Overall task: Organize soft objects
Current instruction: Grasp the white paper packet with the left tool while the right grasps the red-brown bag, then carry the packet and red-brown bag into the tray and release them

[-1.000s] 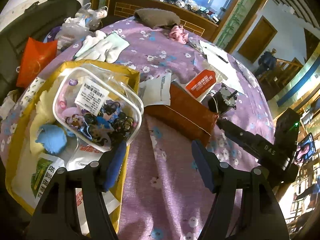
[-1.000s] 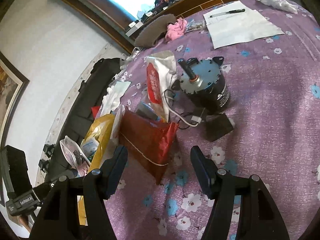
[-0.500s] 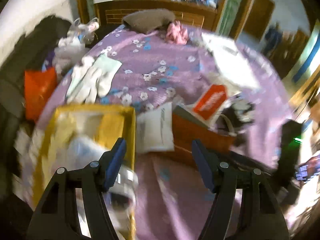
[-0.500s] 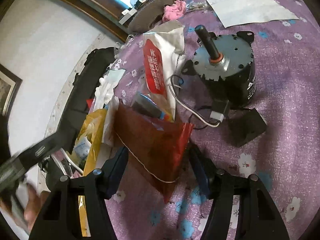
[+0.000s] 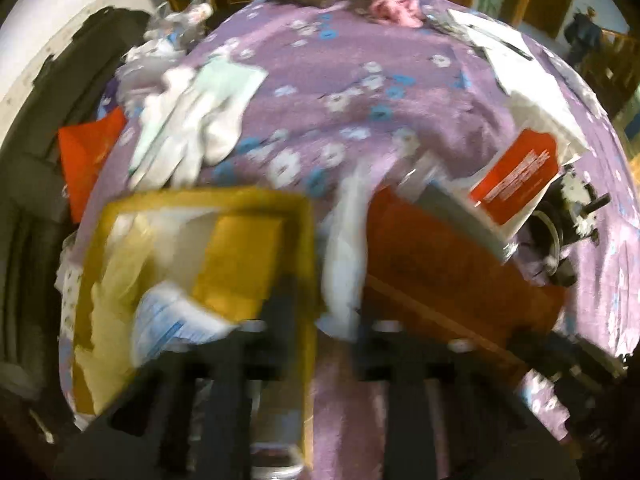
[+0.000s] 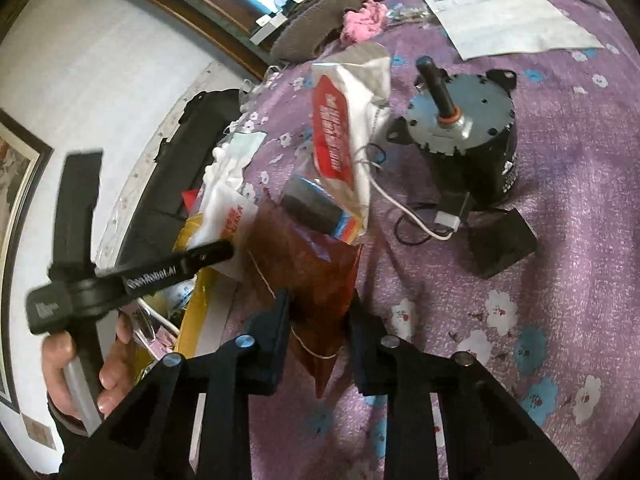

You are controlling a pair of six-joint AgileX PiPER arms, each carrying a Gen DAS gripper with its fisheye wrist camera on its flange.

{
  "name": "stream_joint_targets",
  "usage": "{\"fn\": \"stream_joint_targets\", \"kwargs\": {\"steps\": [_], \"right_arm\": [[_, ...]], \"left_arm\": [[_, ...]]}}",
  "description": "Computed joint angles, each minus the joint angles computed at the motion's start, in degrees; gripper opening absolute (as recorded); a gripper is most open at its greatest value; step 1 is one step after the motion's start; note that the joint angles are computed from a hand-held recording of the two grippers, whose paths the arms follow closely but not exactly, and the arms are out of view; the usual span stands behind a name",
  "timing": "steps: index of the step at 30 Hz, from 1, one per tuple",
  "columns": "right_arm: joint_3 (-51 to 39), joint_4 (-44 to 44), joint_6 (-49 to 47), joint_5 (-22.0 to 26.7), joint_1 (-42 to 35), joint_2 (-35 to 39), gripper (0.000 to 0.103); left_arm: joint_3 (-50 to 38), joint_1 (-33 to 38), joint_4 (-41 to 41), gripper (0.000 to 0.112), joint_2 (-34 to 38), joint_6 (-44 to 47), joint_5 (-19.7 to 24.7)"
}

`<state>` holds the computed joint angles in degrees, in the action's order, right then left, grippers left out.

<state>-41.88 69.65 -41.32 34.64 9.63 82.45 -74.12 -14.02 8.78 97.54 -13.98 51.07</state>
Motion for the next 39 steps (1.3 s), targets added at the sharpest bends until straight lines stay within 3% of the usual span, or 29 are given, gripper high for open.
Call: {"fn": "stream_joint_targets", "kwargs": {"steps": [2,7,11,15,19,22,26,33,35,39], "right_arm": [[0.5,0.9,-1.1,0.1,0.1,-0.9,0.022],[0.3,-0.5,-0.1,-3.7,2.8,-1.7,0.018],[1.7,2.0,-2.8,-6.0,3.0,-4.7,0.015],[3.3,4.3,-5.7,-8.3,3.8,-7.6,0.014],[5.3,9.7,-11.0,-10.6,5.2,-11.3,0.013],[6.9,14.5,-15.5,-11.9,5.6,-13.9,0.013],[8.6,19.4,-20.0,-15.4,7.8,-17.3,0.013],[3.7,10.4,-6.3,-17.0,14.0,-18.7,0.013],[0.0,6.4,-1.8,-19.1,18.1,-16.4,0.013],[-7.9,8.2,-2.6,-21.8,24.5,-7.0,0.013]], "left_arm": [[2.3,2.2,-5.1,0.014,-2.2,3.2,-1.9],[5.1,1.2,-4.9,0.005,-6.4,1.6,-5.7],[8.8,5.0,-15.5,0.005,-13.1,10.6,-7.1],[12.8,15.3,-30.6,0.005,-22.4,23.2,-2.3],[16.3,32.2,-43.6,0.005,-32.2,36.4,7.6],[16.5,44.5,-48.6,0.005,-34.4,43.6,14.8],[17.3,53.2,-50.6,0.005,-33.0,48.7,17.3],[15.9,57.6,-54.4,0.005,-26.5,54.1,17.9],[15.4,57.7,-54.8,0.005,-24.7,55.2,17.3],[14.0,55.8,-53.2,0.005,-20.0,54.6,13.6]]}}
